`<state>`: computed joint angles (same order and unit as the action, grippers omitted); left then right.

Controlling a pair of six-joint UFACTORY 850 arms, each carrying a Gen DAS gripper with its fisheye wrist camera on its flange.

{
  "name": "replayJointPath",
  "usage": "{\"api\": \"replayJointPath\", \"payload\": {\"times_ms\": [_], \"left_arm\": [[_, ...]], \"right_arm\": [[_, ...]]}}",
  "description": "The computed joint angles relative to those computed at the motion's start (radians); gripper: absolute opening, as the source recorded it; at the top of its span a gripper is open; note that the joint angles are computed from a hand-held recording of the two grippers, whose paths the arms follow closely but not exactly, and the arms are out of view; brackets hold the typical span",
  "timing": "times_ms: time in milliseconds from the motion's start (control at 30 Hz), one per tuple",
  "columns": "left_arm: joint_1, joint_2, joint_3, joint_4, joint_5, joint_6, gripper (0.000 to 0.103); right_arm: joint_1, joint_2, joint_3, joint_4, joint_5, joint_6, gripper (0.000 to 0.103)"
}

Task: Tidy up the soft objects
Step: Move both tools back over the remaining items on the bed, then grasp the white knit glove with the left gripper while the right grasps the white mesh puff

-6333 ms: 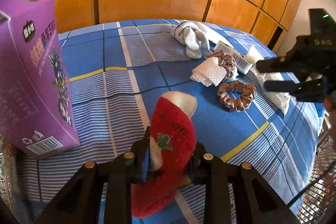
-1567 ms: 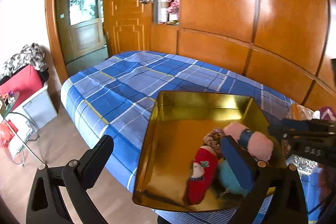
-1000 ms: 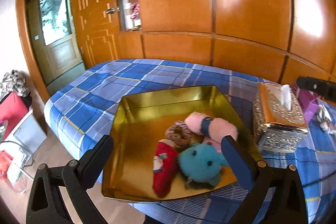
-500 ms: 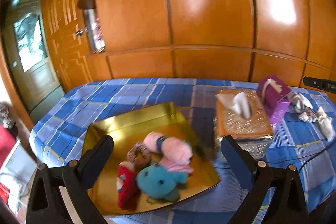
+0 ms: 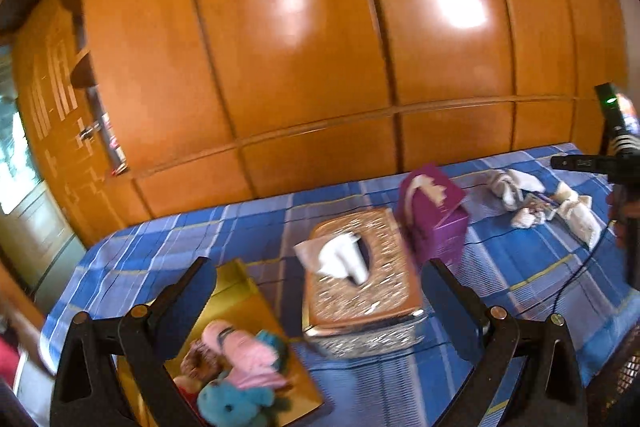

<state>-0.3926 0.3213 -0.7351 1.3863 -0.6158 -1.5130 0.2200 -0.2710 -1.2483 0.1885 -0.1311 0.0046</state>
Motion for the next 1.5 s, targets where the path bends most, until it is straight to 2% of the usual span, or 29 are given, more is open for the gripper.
{"api": "replayJointPath", "payload": {"times_ms": [100,167,267,300,433,567,667,767,967,1000,1133,1300,1500], "left_arm": [[-0.019,-0.037,-0.036,0.003,0.027,0.019,0.103],[-0.031,-0.06,-0.058,0.006,0.046,0.029,0.103],[-0.045,-0.1,-0.093,0.009,0.065,0.047,0.103],[-0.053,-0.118,-0.11,0.012,0.075,0.048,0.103],[-0.061,-0.189,-0.182,-0.047,0.135,0.106,0.103],[-0.074,-0.277,-0.272,-0.131,0.188,0.183,0.103],[-0.082,-0.357,-0.354,-0.239,0.225,0.286,0.103],[-0.089,-0.453,-0.445,-0.364,0.235,0.412,0.103],[-0.061,-0.654,-0.649,-0.818,0.229,0.759,0.102],[-0.056,-0.699,-0.695,-0.878,0.218,0.786,0.101],[-0.052,-0.834,-0.84,-0.965,0.163,0.843,0.092],[-0.051,-1.022,-1.065,-1.005,0.056,0.919,0.083],[-0.036,-1.21,-1.323,-1.115,-0.055,1.053,0.079]], "right_arm": [[-0.032,-0.031,-0.018,-0.274,-0.006,0.298,0.042],[-0.058,-0.057,-0.028,-0.397,-0.008,0.446,0.042],[-0.089,-0.08,-0.029,-0.47,-0.012,0.576,0.042],[-0.099,-0.085,-0.028,-0.421,-0.017,0.554,0.042],[-0.148,-0.095,-0.029,-0.055,-0.046,0.326,0.042],[-0.176,-0.098,-0.025,-0.06,-0.079,0.415,0.042],[-0.202,-0.098,-0.018,0.062,-0.101,0.365,0.042],[-0.219,-0.089,-0.002,0.182,-0.093,0.29,0.042],[-0.238,-0.078,0.012,0.461,-0.099,0.039,0.042],[-0.239,-0.08,0.01,0.512,-0.109,-0.015,0.042],[-0.239,-0.083,0.004,0.638,-0.128,-0.159,0.042],[-0.245,-0.085,0.004,0.786,-0.159,-0.314,0.042],[-0.251,-0.099,-0.007,0.856,-0.207,-0.386,0.042]]}}
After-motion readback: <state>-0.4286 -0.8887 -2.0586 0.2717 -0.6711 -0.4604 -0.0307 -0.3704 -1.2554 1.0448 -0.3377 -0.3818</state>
